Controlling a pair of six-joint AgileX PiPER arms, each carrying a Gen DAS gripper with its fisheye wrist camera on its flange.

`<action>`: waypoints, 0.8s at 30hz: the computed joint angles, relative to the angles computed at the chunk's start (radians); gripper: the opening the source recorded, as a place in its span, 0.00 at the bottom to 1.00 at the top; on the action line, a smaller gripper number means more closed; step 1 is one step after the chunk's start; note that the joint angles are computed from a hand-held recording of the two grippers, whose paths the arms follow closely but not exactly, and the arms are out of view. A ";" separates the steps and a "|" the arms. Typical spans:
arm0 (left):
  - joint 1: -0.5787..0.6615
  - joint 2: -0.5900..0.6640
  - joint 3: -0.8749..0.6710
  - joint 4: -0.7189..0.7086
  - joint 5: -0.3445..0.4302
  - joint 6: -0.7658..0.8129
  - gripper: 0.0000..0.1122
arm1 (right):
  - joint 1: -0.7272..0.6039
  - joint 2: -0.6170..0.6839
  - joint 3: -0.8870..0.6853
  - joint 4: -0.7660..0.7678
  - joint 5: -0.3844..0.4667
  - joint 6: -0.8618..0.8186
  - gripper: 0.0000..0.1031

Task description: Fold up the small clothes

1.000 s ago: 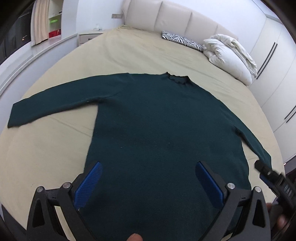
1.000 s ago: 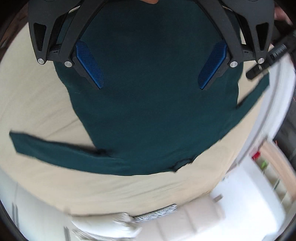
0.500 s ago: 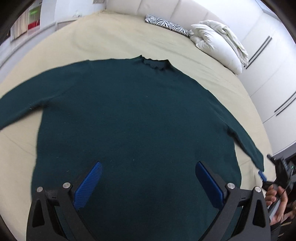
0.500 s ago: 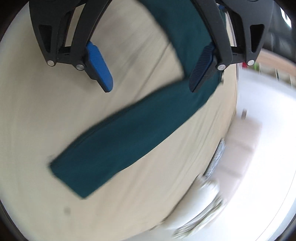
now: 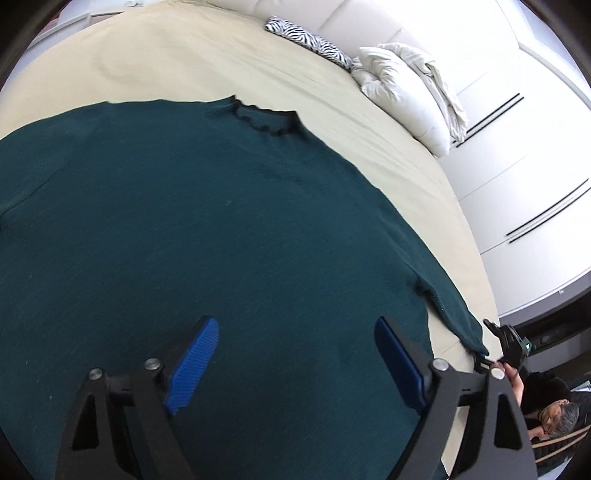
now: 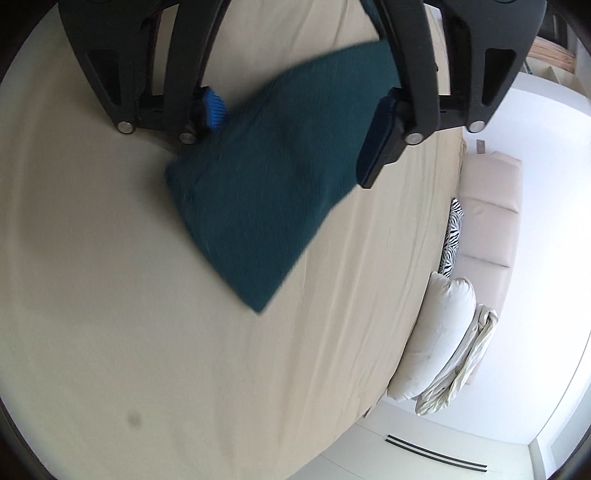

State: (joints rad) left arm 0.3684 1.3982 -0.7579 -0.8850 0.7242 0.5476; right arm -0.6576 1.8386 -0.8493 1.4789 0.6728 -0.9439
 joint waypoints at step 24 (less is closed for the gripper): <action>0.217 0.248 -0.088 -0.391 0.296 0.273 0.68 | 1.024 0.252 -0.671 -0.570 -0.017 0.355 0.21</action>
